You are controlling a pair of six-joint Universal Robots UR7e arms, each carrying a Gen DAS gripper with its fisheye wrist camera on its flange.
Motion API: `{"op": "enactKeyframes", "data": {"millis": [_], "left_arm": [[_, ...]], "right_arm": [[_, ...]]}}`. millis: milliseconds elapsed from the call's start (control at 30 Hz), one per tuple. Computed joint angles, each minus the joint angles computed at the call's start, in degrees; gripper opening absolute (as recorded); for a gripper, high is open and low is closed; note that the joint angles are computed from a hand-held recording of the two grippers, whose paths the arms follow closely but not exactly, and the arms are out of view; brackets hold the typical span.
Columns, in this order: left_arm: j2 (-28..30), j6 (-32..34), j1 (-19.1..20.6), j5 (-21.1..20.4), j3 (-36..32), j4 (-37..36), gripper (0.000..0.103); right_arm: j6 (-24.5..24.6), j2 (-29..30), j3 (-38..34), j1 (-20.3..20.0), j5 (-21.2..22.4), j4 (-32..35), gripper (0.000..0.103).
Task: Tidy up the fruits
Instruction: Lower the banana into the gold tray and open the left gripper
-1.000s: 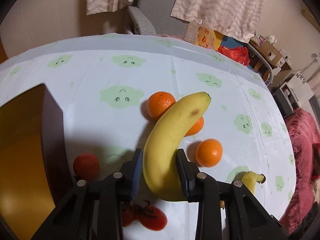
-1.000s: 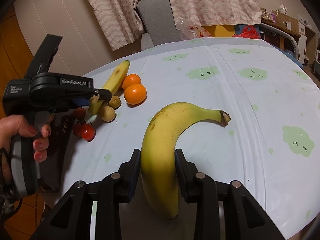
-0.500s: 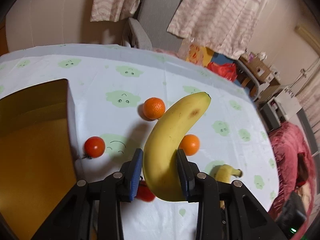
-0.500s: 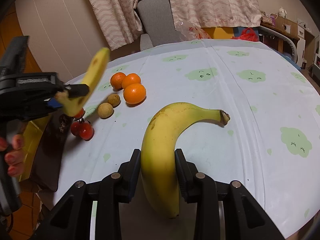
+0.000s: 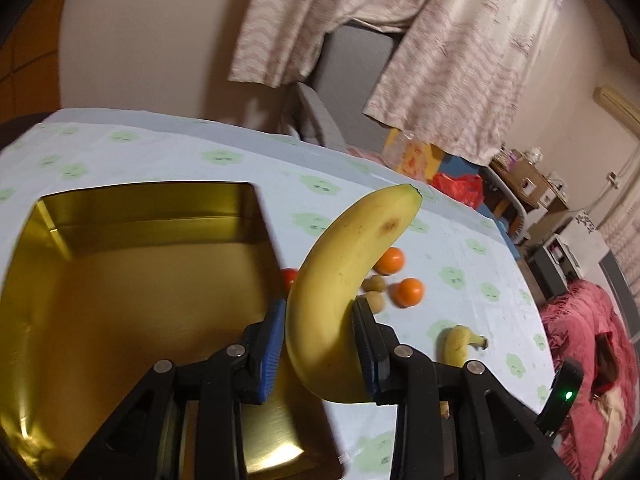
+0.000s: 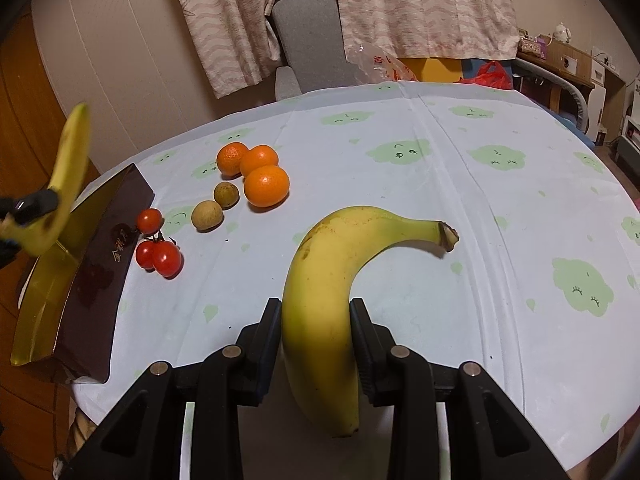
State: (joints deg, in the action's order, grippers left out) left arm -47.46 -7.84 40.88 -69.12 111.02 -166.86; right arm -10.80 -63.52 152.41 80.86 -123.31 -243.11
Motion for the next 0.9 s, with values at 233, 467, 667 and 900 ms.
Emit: {"op": "enactKeyframes", "data": {"millis": [233, 467, 667, 900], "left_arm": [[-4.2, -1.1, 2.2, 2.7, 4.8, -1.7, 0.034], [-7.5, -1.5, 4.2, 4.6, 7.9, -2.5, 0.034], [-9.6, -1.7, 5.6, 7.9, 9.3, -2.4, 0.034], [-10.9, -2.5, 7.7, 10.6, 9.8, -1.6, 0.034]], "right_arm": [[1.8, 0.2, 0.5, 1.4, -1.8, -1.3, 0.034], [0.4, 0.1, -0.9, 8.4, -5.7, -1.9, 0.033], [-0.1, 0.5, -3.8, 14.7, -8.1, 1.8, 0.031], [-1.6, 2.9, -8.3, 19.4, -9.9, 7.5, 0.03]]}}
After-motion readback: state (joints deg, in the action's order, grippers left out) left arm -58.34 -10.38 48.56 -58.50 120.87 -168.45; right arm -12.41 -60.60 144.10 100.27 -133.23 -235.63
